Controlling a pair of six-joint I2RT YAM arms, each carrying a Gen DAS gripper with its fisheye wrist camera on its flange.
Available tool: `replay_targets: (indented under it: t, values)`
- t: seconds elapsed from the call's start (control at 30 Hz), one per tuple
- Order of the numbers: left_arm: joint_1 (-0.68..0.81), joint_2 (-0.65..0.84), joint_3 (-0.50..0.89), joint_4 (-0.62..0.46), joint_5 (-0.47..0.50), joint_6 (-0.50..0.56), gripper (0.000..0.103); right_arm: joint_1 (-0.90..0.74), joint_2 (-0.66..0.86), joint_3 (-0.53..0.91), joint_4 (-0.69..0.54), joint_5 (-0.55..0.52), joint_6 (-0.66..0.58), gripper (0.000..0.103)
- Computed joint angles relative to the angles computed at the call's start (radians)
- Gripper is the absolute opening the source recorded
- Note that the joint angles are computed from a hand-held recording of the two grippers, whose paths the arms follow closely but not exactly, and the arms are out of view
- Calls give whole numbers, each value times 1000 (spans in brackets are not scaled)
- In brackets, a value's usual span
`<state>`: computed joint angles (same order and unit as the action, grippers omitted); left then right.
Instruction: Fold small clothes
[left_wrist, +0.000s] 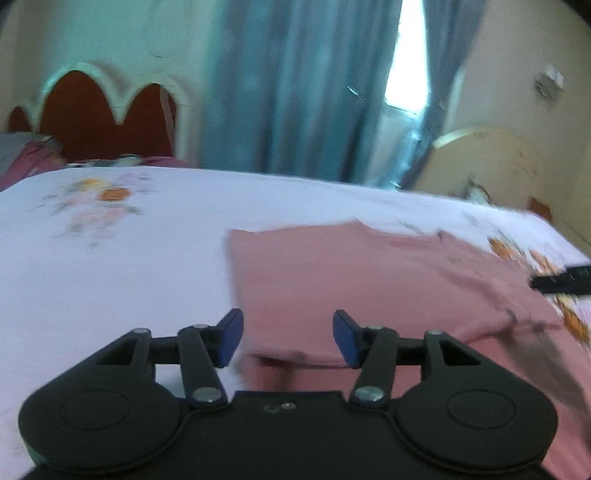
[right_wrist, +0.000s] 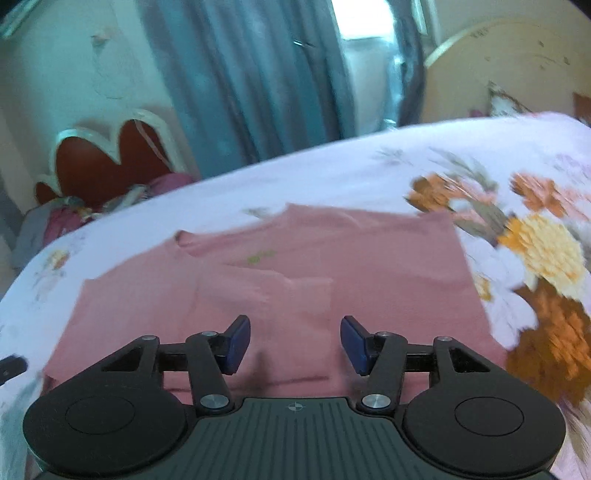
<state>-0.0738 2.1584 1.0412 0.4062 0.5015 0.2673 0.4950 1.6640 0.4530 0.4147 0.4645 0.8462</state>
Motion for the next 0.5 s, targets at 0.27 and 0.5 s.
replay_targets:
  t: [0.27, 0.5]
  values:
    - [-59, 79, 145, -196, -83, 42, 62, -72, 113, 87, -82, -102, -36, 42]
    - [-214, 255, 485, -277, -23, -90, 69, -149, 253, 277, -7, -162, -153, 42]
